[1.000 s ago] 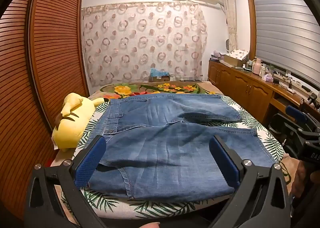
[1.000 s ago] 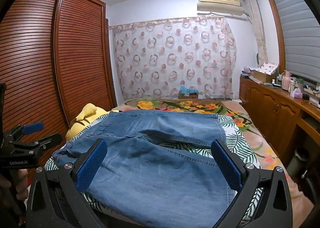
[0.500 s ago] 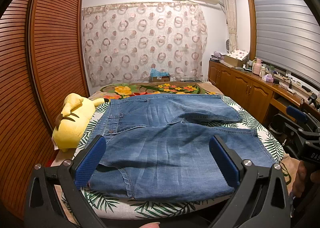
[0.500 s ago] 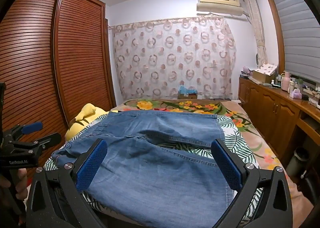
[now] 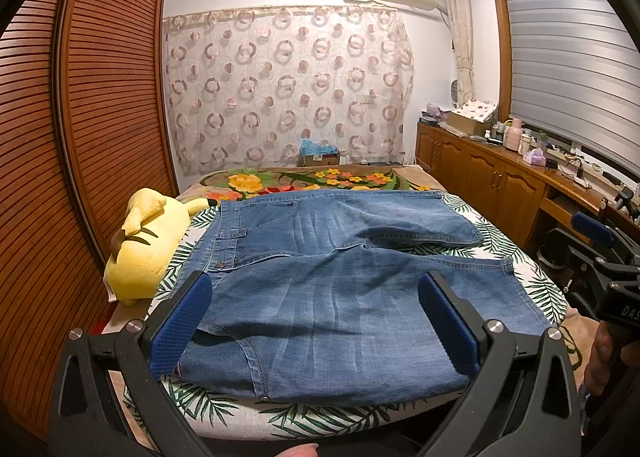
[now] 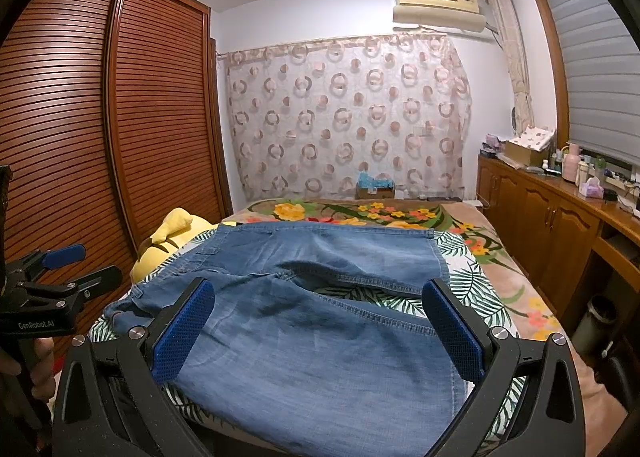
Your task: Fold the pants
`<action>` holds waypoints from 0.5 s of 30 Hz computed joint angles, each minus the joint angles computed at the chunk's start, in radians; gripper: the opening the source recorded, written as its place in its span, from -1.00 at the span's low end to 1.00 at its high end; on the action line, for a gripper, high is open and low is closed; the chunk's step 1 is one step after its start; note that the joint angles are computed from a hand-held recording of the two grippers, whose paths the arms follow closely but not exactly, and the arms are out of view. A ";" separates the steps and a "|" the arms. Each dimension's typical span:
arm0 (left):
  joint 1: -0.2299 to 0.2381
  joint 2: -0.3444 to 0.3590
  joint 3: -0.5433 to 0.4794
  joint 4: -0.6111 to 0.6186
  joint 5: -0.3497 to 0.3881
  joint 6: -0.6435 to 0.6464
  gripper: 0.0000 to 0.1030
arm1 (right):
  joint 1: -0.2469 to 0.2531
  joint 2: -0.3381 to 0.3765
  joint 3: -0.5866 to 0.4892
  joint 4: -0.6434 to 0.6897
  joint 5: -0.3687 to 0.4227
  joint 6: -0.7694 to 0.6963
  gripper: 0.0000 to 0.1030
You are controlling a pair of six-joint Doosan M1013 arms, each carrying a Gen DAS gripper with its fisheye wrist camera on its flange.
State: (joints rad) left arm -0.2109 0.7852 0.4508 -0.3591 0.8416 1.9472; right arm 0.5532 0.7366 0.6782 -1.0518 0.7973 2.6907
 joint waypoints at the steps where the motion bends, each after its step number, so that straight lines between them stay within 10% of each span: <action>1: 0.000 0.000 0.000 -0.001 0.001 0.000 1.00 | -0.001 0.001 -0.001 0.003 0.000 -0.003 1.00; 15: 0.000 0.000 0.001 -0.001 -0.001 0.001 1.00 | -0.001 0.000 -0.001 0.004 -0.001 -0.004 1.00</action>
